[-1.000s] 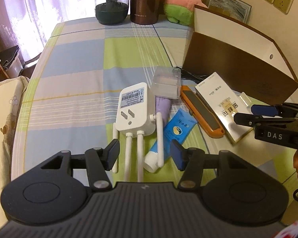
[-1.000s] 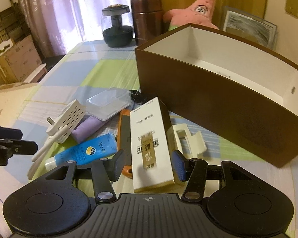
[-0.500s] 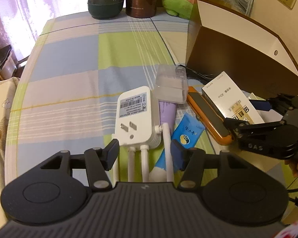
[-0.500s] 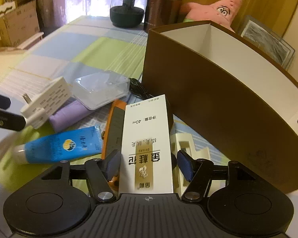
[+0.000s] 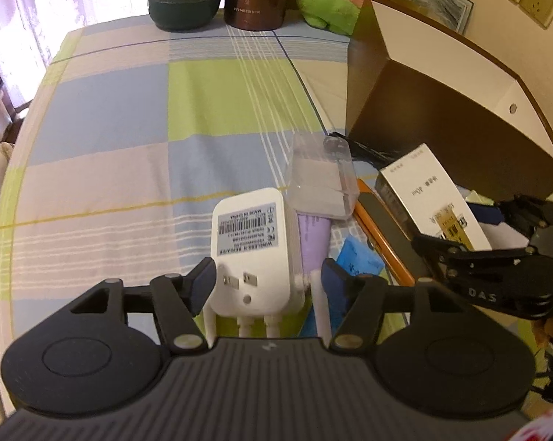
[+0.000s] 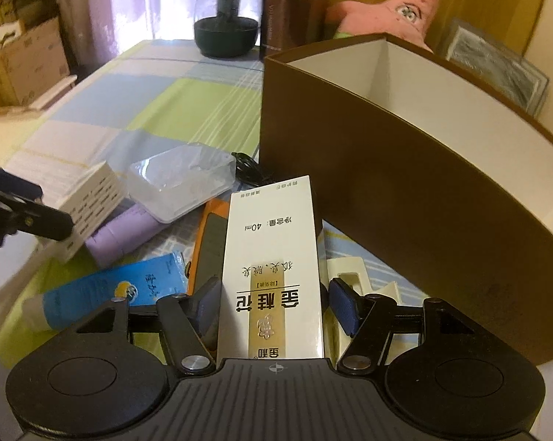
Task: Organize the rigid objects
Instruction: 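Grasp the white repeater plug with the left gripper while the right grasps the white-gold box, then lift the repeater plug and white-gold box and carry them over the brown box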
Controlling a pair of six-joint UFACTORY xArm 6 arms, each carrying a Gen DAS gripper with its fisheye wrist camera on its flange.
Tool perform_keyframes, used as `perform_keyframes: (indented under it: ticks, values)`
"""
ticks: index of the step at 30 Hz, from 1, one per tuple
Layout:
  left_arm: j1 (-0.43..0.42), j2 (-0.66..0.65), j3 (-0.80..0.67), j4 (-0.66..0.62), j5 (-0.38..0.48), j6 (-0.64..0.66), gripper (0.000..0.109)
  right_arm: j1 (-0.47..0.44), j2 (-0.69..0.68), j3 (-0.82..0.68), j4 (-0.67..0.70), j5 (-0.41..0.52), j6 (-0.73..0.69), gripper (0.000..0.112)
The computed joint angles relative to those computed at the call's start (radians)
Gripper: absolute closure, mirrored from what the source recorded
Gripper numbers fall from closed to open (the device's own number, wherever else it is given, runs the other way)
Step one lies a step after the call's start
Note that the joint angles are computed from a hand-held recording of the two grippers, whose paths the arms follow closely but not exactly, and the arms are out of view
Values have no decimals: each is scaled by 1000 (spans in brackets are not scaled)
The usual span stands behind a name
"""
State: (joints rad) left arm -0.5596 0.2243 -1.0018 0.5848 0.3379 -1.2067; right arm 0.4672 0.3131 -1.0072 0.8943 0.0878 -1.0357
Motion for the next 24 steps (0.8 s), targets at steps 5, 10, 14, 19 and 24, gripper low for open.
perform_keyframes:
  ticks: [5,10,14,19,24]
  values:
    - [38,31,3,-69,-63,42,47,-20,-3,-18,40,49,14,52]
    - [56,56,25,-236,-132,168,53,-32,-11,-22,54,76,39,52]
    - [57,53,36,-174,-151,120,53,-36,-23,-10,59,84,42,52]
    - [11,14,24,-48,24,24,53,-40,-61,30,31,99,53,52]
    - [-70,-21,2,6,276,-8,57,-47,-110,83,-26,117,103,52]
